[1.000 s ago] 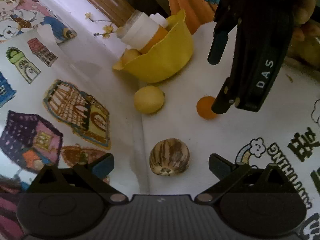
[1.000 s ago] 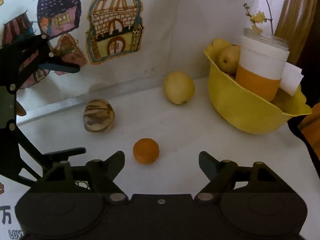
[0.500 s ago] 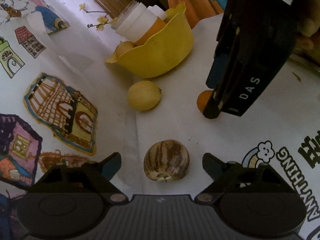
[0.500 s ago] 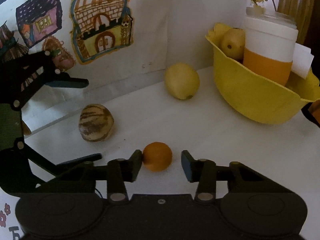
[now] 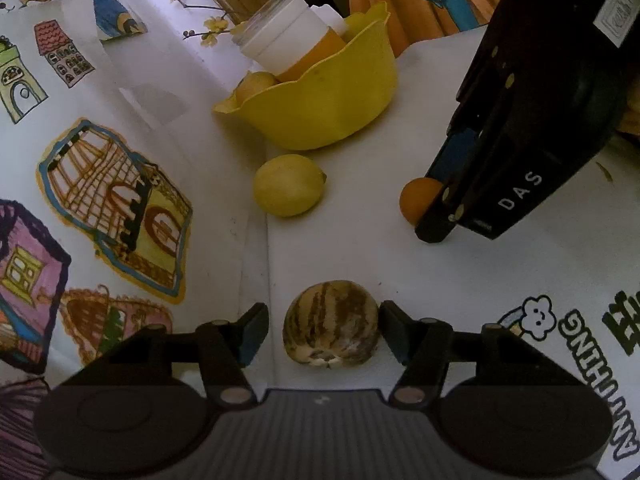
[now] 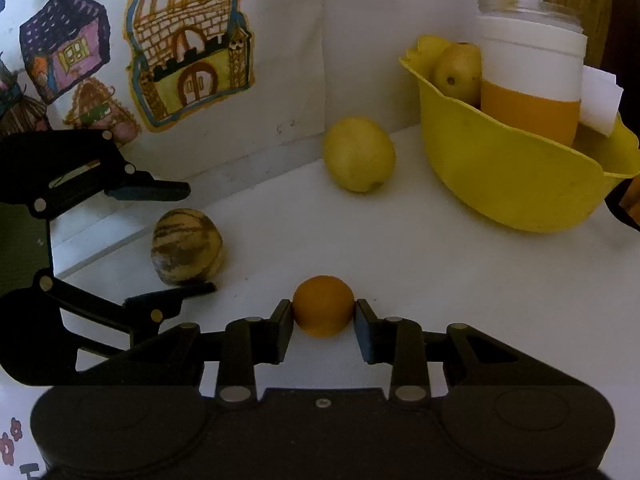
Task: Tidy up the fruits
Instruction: 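Grasp the striped round fruit with the left tool while the right tool grasps the orange, then carry the striped fruit and orange over the metal tray and lower them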
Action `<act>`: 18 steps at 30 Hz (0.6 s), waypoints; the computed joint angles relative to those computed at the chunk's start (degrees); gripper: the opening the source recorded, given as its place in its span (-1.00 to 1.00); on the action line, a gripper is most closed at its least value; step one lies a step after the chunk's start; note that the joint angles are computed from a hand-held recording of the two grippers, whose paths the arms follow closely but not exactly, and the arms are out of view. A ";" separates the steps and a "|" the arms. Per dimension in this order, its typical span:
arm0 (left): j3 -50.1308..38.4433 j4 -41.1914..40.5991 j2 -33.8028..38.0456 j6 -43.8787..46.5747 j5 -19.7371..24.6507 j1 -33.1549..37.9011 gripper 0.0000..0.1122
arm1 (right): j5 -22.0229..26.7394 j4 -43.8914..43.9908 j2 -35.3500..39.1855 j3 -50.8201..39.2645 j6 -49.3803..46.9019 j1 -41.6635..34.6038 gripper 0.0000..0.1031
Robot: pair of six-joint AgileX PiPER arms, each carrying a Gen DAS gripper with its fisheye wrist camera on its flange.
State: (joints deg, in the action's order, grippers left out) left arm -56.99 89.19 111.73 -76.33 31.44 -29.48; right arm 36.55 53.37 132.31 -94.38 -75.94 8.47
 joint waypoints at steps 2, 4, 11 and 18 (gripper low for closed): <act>0.56 1.23 -0.14 -1.48 -0.26 0.07 0.11 | -0.20 1.54 -0.73 1.54 -1.69 -0.56 -0.32; 0.88 1.88 -0.22 -2.74 -0.81 0.29 0.03 | -0.70 3.13 -0.62 1.94 -2.96 -0.57 -0.32; 2.16 4.68 -0.70 -6.78 -1.19 0.61 -0.03 | -1.56 6.53 -1.53 4.22 -5.91 -0.91 -0.32; 5.01 6.87 -2.28 -13.89 -0.56 -0.56 -0.03 | -0.61 9.10 -1.35 4.76 -6.60 -2.10 -0.33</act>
